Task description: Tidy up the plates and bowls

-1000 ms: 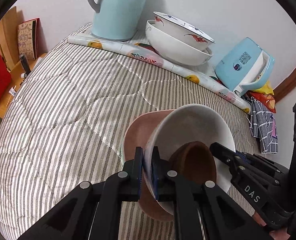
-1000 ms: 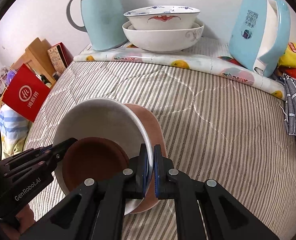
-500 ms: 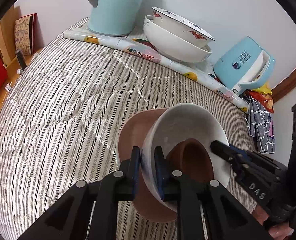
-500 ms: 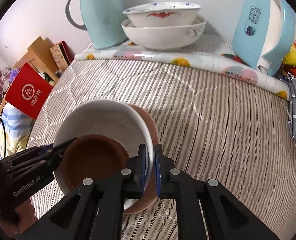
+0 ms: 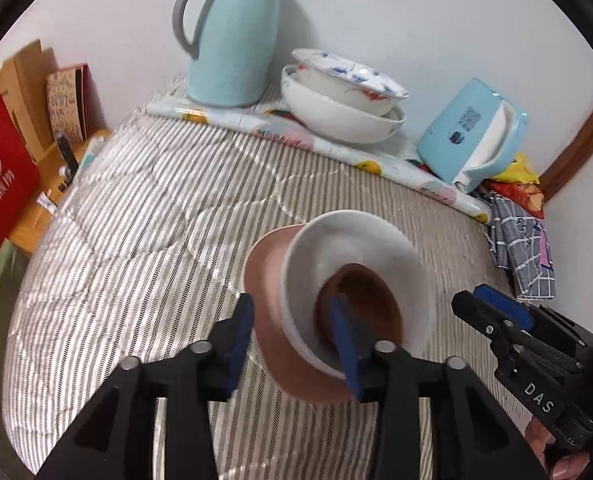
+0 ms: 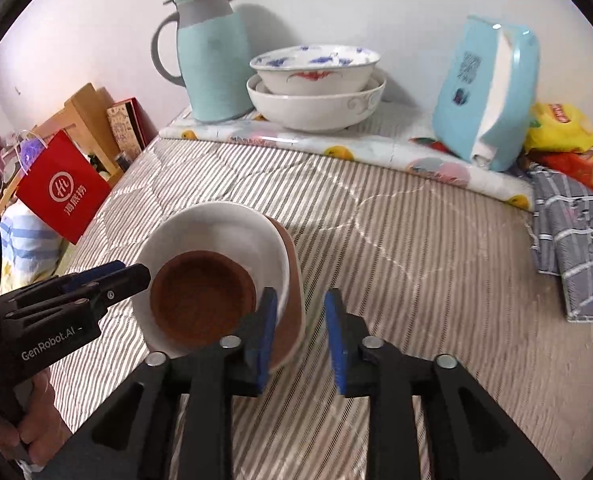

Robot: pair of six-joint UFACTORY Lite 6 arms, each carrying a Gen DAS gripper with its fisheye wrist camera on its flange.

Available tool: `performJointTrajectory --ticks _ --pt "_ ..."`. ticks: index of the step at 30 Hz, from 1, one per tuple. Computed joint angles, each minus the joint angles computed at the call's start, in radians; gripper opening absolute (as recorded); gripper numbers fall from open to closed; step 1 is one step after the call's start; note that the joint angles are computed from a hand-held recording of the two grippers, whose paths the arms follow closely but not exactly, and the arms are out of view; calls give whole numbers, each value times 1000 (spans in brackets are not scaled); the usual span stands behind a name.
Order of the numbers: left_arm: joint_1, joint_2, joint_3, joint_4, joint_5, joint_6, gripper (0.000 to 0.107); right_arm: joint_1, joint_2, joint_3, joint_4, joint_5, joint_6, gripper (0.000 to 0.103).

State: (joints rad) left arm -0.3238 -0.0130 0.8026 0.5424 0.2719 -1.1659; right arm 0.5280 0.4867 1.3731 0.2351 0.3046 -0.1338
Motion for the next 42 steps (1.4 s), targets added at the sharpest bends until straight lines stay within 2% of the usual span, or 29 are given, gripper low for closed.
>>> performJointTrajectory --ticks 1,6,8,12,14,17,19,22,25,29,32,36,38,42 --pt "-16 -23 -9 29 12 -37 44 -2 -40 -41 3 -14 0 36" --pt "-149 -132 -26 162 117 -213 52 -23 -237 -218 -5 -46 19 42" --pt "-225 -169 -24 230 189 -306 55 -23 -312 -280 -72 -57 93 48" --pt "-352 -229 -30 305 293 -426 64 -42 -496 -423 -173 -67 216 68" --pt "-438 -244 -26 353 372 -511 67 -51 -578 -486 -211 -70 252 70" --pt "-535 -249 -13 377 455 -580 68 -52 -703 -578 -425 -65 459 73" --pt "-607 -254 -1 393 512 -629 75 -59 -789 -631 -486 -44 520 76" --pt "-711 -229 34 414 619 -690 75 -91 -907 -702 -391 -6 421 77" --pt "-801 -201 62 423 711 -743 79 -108 -1000 -759 -387 38 417 77" --pt "-871 -197 69 418 724 -797 81 -149 -1135 -836 -306 95 320 77" --pt "-935 -169 94 415 787 -826 81 -182 -1240 -888 -270 140 279 77" --pt "-993 -132 125 395 846 -835 81 -198 -1338 -933 -292 178 296 89" --pt "-1009 -139 120 395 850 -853 81 -221 -1372 -946 -267 192 268 91" --pt "-1050 -154 112 401 888 -903 90 -274 -1412 -955 -154 225 150 94"
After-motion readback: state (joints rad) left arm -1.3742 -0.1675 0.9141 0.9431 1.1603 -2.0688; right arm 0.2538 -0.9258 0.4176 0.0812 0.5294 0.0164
